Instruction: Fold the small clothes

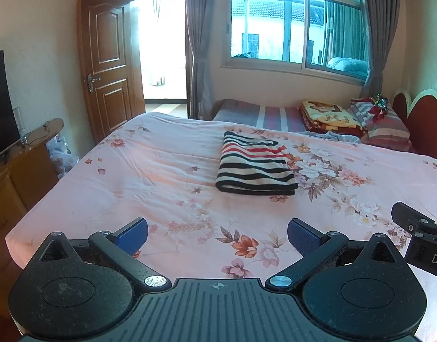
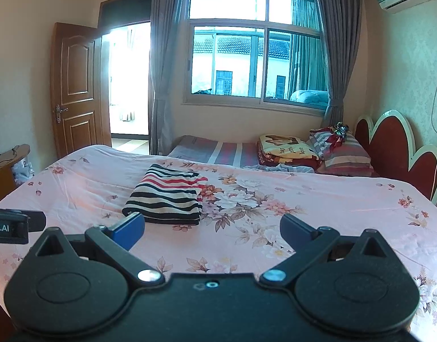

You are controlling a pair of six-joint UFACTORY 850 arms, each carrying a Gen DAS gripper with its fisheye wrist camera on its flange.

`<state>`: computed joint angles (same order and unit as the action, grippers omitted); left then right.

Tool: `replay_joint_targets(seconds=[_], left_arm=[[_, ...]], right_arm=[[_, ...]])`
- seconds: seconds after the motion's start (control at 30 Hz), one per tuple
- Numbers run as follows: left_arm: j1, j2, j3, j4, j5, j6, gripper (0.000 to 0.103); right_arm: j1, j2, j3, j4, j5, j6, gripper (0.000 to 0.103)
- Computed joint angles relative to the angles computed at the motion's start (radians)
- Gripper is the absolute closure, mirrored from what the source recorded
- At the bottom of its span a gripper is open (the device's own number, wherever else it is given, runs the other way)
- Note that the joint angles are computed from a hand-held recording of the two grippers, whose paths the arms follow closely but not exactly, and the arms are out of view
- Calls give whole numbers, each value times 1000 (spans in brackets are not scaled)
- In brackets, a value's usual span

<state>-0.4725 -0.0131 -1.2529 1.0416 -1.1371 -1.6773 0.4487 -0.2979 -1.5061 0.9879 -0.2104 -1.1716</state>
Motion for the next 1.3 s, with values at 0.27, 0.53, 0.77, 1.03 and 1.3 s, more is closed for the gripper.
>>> replay_joint_targets(seconds=[0.27,0.53,0.77,1.03,1.3], left_arm=[[-6,-3,2,6,-8,-9,0],[-12,-4,1,9,-15,-9,0],[-13,-6,-4,6,-14,-7,0],[-12,-3,-5,0,-5,5,0],[-2,-5,-6,-11,7,18,0]], right_arm=[[1,6,6,2,2,-6,2],[-1,13,10,14,-9,-19,2],[-3,15,13,28,-10,-34,2],[1,10,1,-45,-12,44,2],[1,-5,-8,-22,-19,25,2]])
